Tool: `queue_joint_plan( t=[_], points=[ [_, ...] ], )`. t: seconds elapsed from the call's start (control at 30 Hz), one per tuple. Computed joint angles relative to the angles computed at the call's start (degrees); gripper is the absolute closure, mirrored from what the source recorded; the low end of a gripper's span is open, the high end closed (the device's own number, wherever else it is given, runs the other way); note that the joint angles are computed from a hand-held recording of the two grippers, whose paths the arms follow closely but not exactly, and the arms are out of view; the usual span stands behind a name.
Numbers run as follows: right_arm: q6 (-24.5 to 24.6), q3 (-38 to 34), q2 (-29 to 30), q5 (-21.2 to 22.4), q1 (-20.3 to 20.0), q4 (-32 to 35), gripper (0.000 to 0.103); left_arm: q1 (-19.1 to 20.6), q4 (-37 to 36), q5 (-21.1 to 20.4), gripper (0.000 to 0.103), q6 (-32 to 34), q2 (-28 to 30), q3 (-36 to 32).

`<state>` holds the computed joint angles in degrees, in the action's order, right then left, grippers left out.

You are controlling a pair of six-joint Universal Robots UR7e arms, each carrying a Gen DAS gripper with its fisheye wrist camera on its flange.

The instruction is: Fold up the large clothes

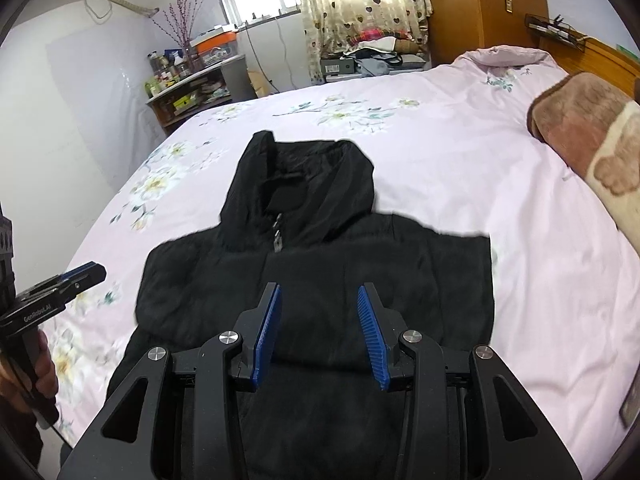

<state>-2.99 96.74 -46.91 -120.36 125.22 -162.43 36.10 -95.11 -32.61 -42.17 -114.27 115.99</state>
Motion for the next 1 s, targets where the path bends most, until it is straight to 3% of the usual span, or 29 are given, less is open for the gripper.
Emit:
queue_joint_plan(
  t=[0.2, 0.33, 0.63, 0.9, 0.97, 1.0],
  points=[
    [-2.24, -11.07, 6.60, 1.82, -3.17, 3.75, 0.062, 11.25, -21.41, -3.92, 0.058, 18.62, 10.82, -3.72],
    [-2.50, -18.43, 11.01, 3.22, -5.17, 7.76, 0.062, 17.18, -30.45, -6.68, 0.058, 25.95, 17.69, -7.47],
    [-3.35, -40.08, 24.27, 3.93, -9.23, 19.35, 0.062, 27.97, -38.70, -10.70, 0.055, 35.43, 31.63, -18.20],
    [-3.03, -61.75, 36.53, 3.66, -11.09, 30.45, 0.062, 32.63, -41.12, -14.24, 0.056, 38.11, 39.03, -25.22],
    [-2.20, -66.85, 39.21, 2.92, -11.18, 34.57, 0.064, 32.79, -42.17, -14.39, 0.081, 39.16, 39.59, -25.13],
    [-1.84, -68.82, 40.25, 2.23, -11.09, 36.33, 0.088, 32.58, -42.16, -13.87, 0.097, 39.43, 39.48, -24.68]
  ],
)
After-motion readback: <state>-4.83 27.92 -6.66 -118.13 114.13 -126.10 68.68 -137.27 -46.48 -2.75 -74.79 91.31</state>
